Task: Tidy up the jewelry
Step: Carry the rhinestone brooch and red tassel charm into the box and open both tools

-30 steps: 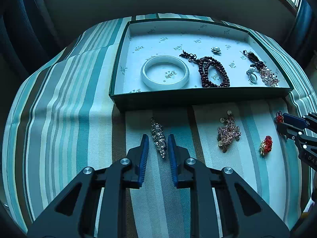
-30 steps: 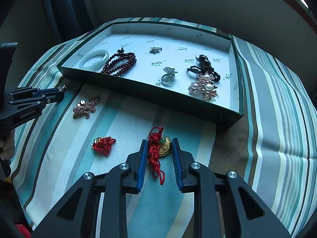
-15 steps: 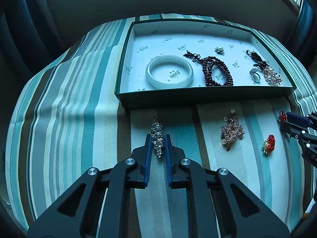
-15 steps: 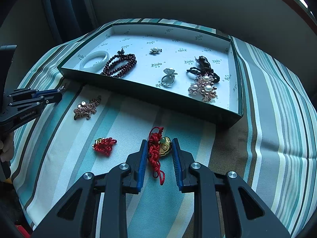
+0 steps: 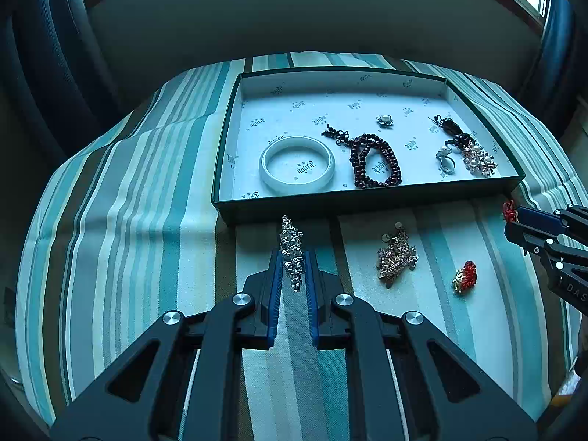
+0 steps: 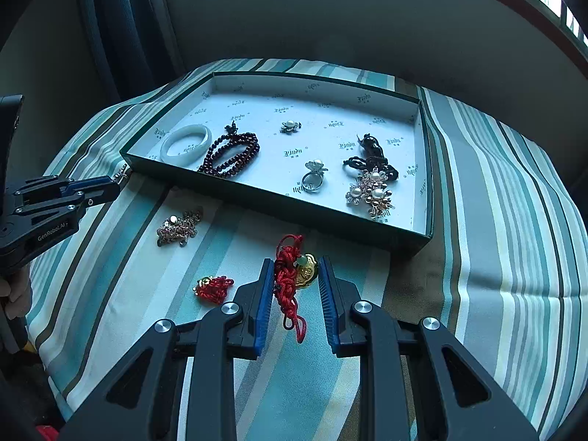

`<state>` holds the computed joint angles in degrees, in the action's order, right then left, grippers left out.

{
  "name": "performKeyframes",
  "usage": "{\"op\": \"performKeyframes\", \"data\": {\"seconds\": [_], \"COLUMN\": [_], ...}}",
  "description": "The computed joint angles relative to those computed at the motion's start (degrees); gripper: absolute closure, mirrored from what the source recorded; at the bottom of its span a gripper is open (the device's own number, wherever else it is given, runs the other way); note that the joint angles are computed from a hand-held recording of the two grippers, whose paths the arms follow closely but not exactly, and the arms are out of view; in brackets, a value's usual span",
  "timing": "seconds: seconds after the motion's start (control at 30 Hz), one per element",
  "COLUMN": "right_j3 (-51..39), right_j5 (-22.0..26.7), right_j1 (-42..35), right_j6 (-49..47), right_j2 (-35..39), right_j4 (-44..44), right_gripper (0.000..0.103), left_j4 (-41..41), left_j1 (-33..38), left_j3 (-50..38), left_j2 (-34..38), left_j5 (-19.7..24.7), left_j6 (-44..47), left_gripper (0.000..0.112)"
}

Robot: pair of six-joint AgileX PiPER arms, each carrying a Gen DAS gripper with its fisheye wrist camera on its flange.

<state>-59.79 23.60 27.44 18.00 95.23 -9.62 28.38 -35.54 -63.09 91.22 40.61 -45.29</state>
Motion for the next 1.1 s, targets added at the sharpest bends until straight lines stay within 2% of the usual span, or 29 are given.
{"op": "performKeyframes", "data": {"seconds": [0.23, 0.47, 0.77, 1.1], "right_j3": [-3.92, -12.74, -24.87, -37.97], "right_j5": [0.2, 0.68, 1.26, 6.32], "right_j1": [-1.36, -2.62, -3.95, -5.75], "right_j6": [-2.17, -3.62, -3.83, -6.0], "right_j2": [-0.53, 3.07, 11.78, 26.09], "right_j4": [1.75, 2.41, 2.45, 6.63], "right_gripper": [0.078, 0.078, 0.078, 0.078], "left_j4": [1.22, 2.3, 0.67, -3.84], "left_j1": [-0.61, 0.41, 3.27, 6.84], "left_j3": [-5.74, -15.45, -30.81, -44.88], "left_j2": [0.54, 6.22, 17.95, 31.54], "left_j5": [0.76, 0.48, 1.34, 7.11], "left_j6": [0.88, 2.34, 6.35, 11.57], "left_gripper": [0.1, 0.1, 0.1, 0.1]}}
